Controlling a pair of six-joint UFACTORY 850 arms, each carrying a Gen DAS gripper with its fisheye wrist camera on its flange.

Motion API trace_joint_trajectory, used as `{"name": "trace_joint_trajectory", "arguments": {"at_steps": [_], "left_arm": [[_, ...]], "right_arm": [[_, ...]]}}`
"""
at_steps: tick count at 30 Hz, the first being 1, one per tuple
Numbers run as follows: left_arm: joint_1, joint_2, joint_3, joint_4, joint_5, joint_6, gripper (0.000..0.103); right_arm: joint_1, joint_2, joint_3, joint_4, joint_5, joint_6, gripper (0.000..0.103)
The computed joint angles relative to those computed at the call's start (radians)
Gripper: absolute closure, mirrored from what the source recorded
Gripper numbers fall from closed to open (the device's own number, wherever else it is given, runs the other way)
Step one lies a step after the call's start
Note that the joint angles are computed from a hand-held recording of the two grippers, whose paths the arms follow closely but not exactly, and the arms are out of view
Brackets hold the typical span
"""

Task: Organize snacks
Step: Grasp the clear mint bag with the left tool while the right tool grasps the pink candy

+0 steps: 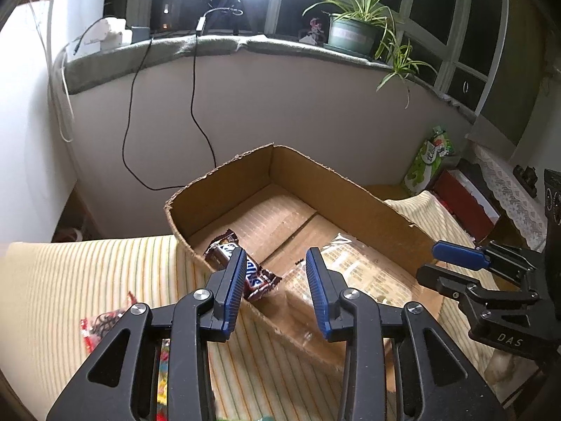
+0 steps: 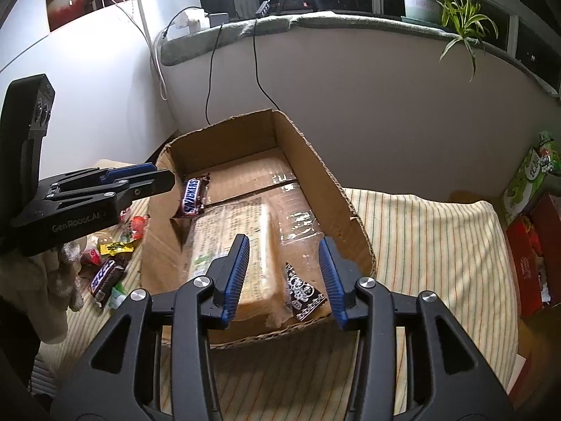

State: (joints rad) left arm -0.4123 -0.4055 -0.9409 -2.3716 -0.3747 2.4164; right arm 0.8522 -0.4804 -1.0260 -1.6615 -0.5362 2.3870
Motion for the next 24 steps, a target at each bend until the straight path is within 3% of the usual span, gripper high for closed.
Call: {"name": "trace_joint_trajectory", "arguments": {"at_steps": [4, 6, 12, 24], "left_arm": [[0.006, 0.038, 0.039, -0.036, -0.014, 0.043, 0.069], [0.009, 0.059, 0.062, -0.058, -0.022, 0.067, 0.069], [0.034, 0.123, 0.137, -0.089, -0.054, 0.109, 0.069], [0.177, 0.229, 0.291, -0.107, -0.100, 0.137, 0.069]], "right_arm": [[0.021, 0.005, -0.008, 0.033, -0.012, -0.034, 0.058], [0.032, 0.007, -0.011, 0.040, -0.020, -0.041, 0.053], [0.077, 0.011, -0.026, 0.054, -0.036, -0.049, 0.053], [0.157, -0.043, -0.088, 0.006, 0.020, -0.027, 0.053]]}}
